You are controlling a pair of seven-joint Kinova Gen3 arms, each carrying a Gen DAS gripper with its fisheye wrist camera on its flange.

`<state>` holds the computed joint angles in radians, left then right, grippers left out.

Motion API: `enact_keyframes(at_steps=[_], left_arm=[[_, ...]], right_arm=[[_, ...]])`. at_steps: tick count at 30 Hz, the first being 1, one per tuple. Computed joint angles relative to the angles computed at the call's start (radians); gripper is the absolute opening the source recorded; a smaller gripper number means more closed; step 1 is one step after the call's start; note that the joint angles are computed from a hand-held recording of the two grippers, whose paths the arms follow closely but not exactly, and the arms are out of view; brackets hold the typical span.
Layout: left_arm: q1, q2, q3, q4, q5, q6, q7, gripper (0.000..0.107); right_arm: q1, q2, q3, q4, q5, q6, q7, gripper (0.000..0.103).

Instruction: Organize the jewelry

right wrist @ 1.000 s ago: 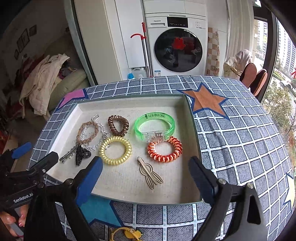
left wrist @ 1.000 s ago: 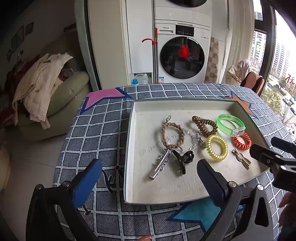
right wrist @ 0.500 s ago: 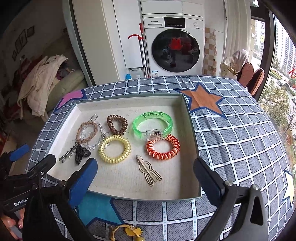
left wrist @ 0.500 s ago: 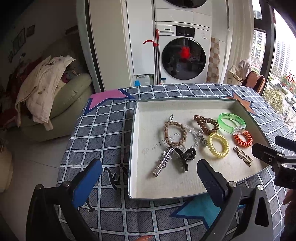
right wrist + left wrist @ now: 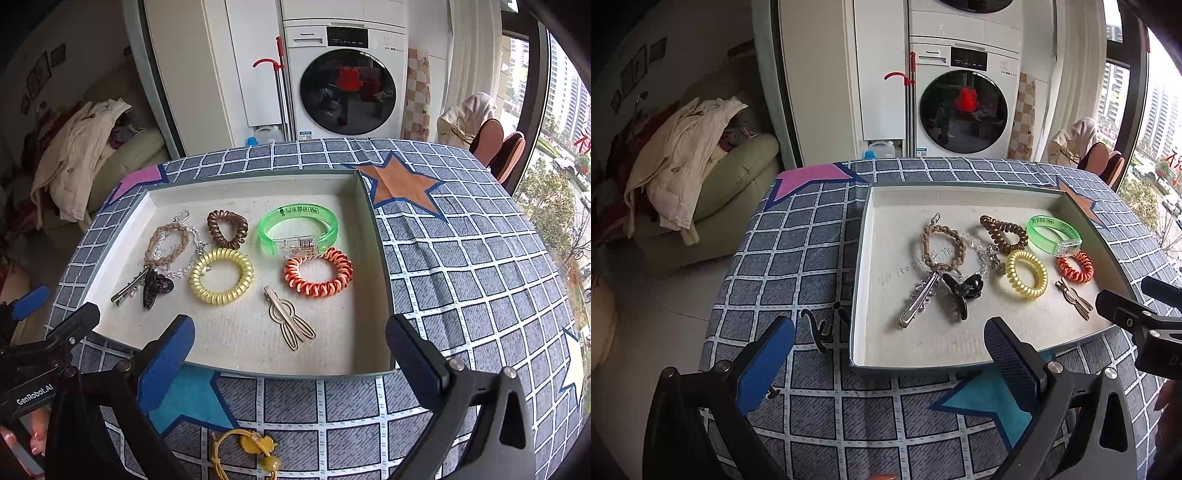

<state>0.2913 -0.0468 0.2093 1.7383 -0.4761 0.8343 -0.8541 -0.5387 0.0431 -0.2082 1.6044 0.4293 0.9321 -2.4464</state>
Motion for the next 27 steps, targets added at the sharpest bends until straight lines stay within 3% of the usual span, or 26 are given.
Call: enact_keyframes(at_steps=[14,19,27], left_arm=[[0.01,-0.069,0.076,0.085,-0.125,0.008,0.158,0.103],[0.006,-0.091,0.114,0.112,-0.192,0.011,0.247,0.103],[-0.003,-0.118,0.145,0.146,-0.217,0.004,0.305,0.103]], right_arm=[[-0.037,-0.061,-0.061,0.094,0.167,-0.003,-0.177,0.103],[-0.055,-0.086,-0.103,0.129,0.281,0.011,-0.285,0.103],[-0.087,-0.123,-0.173,0.191,0.454,0.059,-0.444,0.103]])
